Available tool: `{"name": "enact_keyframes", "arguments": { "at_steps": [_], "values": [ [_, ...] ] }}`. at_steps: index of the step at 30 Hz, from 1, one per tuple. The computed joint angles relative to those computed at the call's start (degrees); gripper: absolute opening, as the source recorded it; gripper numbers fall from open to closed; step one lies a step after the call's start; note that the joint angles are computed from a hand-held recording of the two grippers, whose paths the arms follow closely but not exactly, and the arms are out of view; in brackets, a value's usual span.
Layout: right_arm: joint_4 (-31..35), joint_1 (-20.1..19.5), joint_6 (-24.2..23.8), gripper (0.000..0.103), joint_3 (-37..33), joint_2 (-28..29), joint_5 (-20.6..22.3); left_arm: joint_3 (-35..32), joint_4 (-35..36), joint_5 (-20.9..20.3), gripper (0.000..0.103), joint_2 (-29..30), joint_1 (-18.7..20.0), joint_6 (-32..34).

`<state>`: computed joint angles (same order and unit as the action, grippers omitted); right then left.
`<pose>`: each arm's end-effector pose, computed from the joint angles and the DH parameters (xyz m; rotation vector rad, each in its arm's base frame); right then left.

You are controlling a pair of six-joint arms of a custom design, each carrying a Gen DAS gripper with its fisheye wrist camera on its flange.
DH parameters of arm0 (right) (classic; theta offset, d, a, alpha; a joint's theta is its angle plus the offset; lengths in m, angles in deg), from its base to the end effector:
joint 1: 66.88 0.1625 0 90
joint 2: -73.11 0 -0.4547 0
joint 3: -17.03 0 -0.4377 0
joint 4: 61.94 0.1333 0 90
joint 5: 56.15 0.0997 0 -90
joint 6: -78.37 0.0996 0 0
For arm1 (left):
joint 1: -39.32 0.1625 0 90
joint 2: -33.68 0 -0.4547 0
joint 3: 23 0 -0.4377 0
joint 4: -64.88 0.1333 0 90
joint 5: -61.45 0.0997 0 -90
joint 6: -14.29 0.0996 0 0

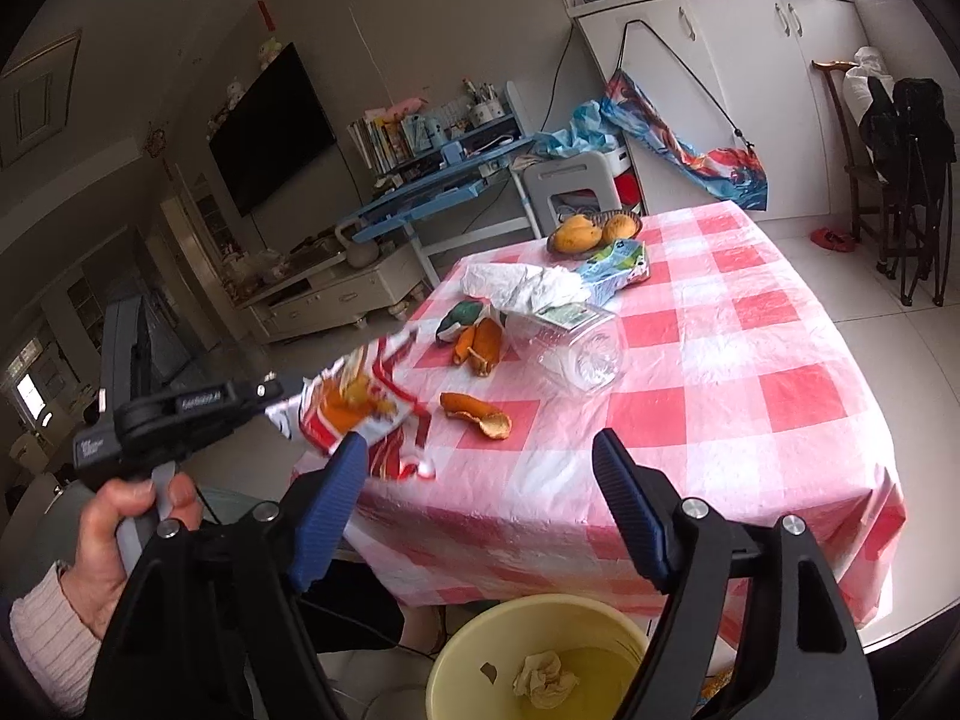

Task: Collect trash
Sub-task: 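Carry the snack bag to the yellow basin and release it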

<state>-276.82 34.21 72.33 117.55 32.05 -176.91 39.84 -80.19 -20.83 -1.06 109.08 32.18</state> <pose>0.2125 -0.6559 0.1393 -0.0584 -2.3022 1.4826 -0.1714 -0.8890 0.1727 0.9140 2.7901 -0.7079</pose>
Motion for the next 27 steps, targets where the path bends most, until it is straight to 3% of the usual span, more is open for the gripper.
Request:
{"name": "enact_keyframes", "arguments": {
  "at_steps": [5, 8, 11, 12, 15, 20, 27],
  "values": [
    [-1.33, -0.2, 1.2, 0.076, 0.45, -0.32, 0.1, 8.24, 1.62, 2.21, 0.008, -3.94, -0.8, 3.68],
    [-1.9, -0.11, 1.16, 0.076, 0.83, -0.52, 0.46, 10.45, 6.94, 4.44, 0.01, -4.88, -1.36, 6.32],
    [-2.43, -0.11, 1.61, 0.077, 1.29, -0.73, 1.43, 12.53, 11.22, 9.08, 0.019, -5.14, -2.37, 9.7],
    [-2.52, -0.13, 1.97, 0.077, 1.5, -0.83, 1.9, 13.57, 10.91, 10.2, 0.027, -5.4, -2.72, 10.92],
    [-2.53, -0.35, 3.0, 0.077, 1.97, -1.14, 3.8, 16.91, 4.78, 12.68, 0.054, -6.4, -3.52, 14.36],
    [-3.01, -0.75, 5.25, 0.079, 3.18, -2.14, 7.15, 20.21, -8.37, 16.8, 0.066, -7.19, -4.36, 15.14],
    [-3.02, -0.2, 4.21, 0.081, 4.06, -3.01, 7.37, 21.41, -18.72, 21.39, 0.076, -6.78, -5.86, 13.57]
  ]
}}
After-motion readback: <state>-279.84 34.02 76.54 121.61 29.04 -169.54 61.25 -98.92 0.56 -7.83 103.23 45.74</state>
